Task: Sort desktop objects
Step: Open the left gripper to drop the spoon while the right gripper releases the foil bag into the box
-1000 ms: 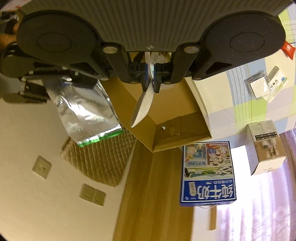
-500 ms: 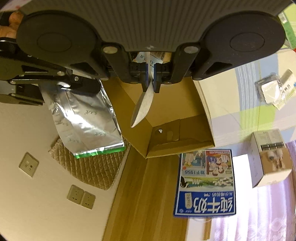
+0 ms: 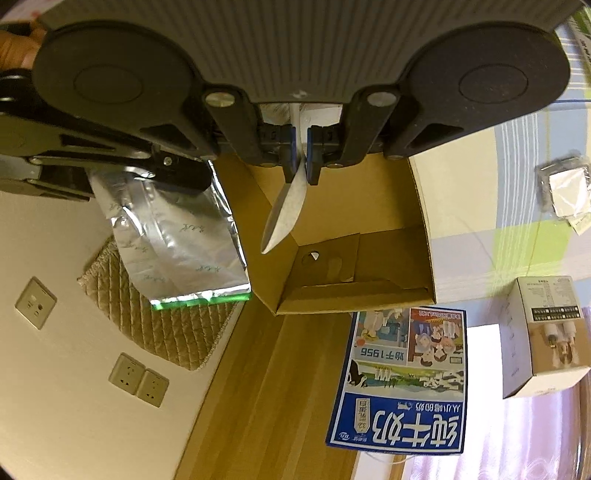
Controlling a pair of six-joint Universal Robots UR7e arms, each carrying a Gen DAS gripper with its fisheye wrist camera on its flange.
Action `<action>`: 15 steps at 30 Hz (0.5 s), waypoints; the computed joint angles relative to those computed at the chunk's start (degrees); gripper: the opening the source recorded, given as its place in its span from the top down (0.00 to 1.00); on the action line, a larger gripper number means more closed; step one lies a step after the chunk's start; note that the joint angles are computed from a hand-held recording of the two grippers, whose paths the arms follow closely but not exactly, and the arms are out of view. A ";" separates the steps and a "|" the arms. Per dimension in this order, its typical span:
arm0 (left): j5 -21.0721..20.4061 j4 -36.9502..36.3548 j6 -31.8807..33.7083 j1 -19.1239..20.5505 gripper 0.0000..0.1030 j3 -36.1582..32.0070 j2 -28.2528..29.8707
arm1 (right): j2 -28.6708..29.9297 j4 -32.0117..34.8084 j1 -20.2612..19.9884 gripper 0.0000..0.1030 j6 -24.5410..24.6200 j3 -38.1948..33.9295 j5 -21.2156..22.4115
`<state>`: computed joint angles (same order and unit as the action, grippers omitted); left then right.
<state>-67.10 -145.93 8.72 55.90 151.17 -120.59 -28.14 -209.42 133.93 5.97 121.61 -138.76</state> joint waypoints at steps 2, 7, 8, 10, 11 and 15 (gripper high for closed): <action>-0.41 -1.07 0.20 0.68 0.97 -0.11 0.92 | 0.40 -0.04 -0.56 0.64 -0.11 -0.13 0.13; -1.35 -2.00 0.76 2.29 0.96 -0.67 2.33 | 1.31 -0.05 -1.41 0.64 0.05 -0.30 0.35; -1.38 -2.00 0.94 2.38 0.96 -0.71 2.37 | 1.40 0.05 -1.41 0.64 0.15 -0.35 0.41; -1.60 -2.15 1.20 2.62 0.95 -0.80 2.44 | 1.56 0.29 -1.41 0.64 0.17 -0.48 0.55; -1.75 -2.20 1.27 2.75 0.90 -0.84 2.36 | 1.63 0.48 -1.39 0.64 0.10 -0.61 0.56; -1.38 -2.05 1.89 2.58 0.86 -0.69 1.10 | 1.75 0.69 -1.33 0.64 0.14 -0.79 0.52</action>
<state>-68.49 -147.98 10.61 58.48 150.48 -119.48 -26.39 -208.73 132.60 6.11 120.82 -138.24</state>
